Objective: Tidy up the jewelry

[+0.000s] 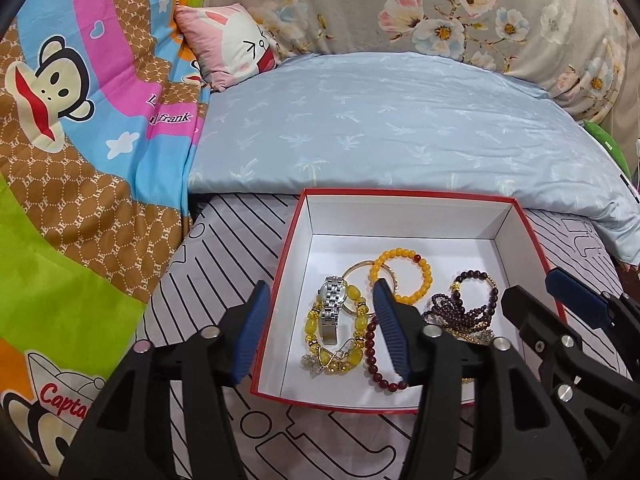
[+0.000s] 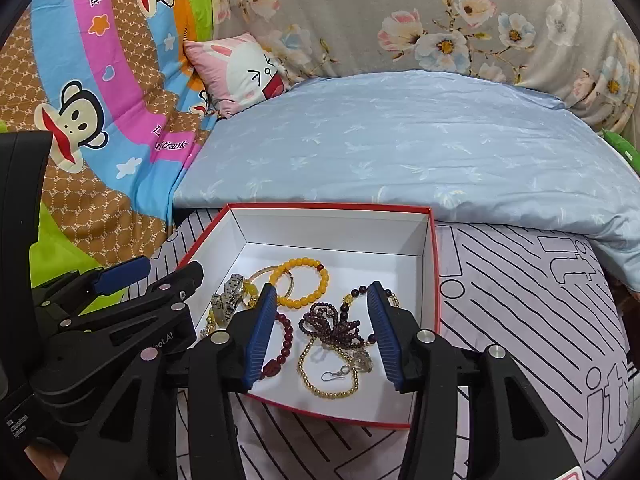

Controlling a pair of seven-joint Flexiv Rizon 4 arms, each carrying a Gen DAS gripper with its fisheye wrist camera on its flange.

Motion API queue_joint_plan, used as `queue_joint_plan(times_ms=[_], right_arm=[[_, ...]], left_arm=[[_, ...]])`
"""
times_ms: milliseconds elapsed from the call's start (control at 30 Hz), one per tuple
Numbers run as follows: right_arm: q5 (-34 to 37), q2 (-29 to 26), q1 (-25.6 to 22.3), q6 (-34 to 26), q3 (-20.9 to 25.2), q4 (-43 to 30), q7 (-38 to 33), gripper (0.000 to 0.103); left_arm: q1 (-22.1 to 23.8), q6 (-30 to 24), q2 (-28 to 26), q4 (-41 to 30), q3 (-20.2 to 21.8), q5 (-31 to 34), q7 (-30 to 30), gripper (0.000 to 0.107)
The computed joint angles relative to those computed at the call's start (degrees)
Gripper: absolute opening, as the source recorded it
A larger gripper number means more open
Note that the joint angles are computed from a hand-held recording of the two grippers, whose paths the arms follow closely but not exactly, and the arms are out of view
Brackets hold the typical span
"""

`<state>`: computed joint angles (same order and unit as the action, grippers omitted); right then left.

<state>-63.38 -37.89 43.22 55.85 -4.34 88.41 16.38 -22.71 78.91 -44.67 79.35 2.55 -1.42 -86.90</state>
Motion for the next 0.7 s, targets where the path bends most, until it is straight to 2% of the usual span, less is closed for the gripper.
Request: queue_joint_plan(times_ms=[200, 300, 533, 700], right_arm=[[-1.15, 1.97, 0.95, -2.67, 0.51, 1.86, 1.47, 0.053], [-1.68, 2.93, 1.12, -4.36, 1.24, 2.73, 2.37, 0.057], [-2.14, 4.39, 1.12, -7.27, 3.14, 3.85, 3.19, 0.060], [-2.17, 5.12, 1.60, -9.73, 4.08, 4.49, 4.14, 0.064]], left_arm=[[1.05, 1.19, 2.14, 3.05, -1.90, -0.52, 1.09, 0.054], [1.14, 2.00, 3.23, 4.68, -2.19, -0.77, 1.44, 0.054], [0.93, 2.86, 5.14, 7.47, -2.06, -1.17, 1.73, 0.055], [0.05, 3.98, 6.23, 9.26, -0.61, -0.80, 0.55, 0.068]])
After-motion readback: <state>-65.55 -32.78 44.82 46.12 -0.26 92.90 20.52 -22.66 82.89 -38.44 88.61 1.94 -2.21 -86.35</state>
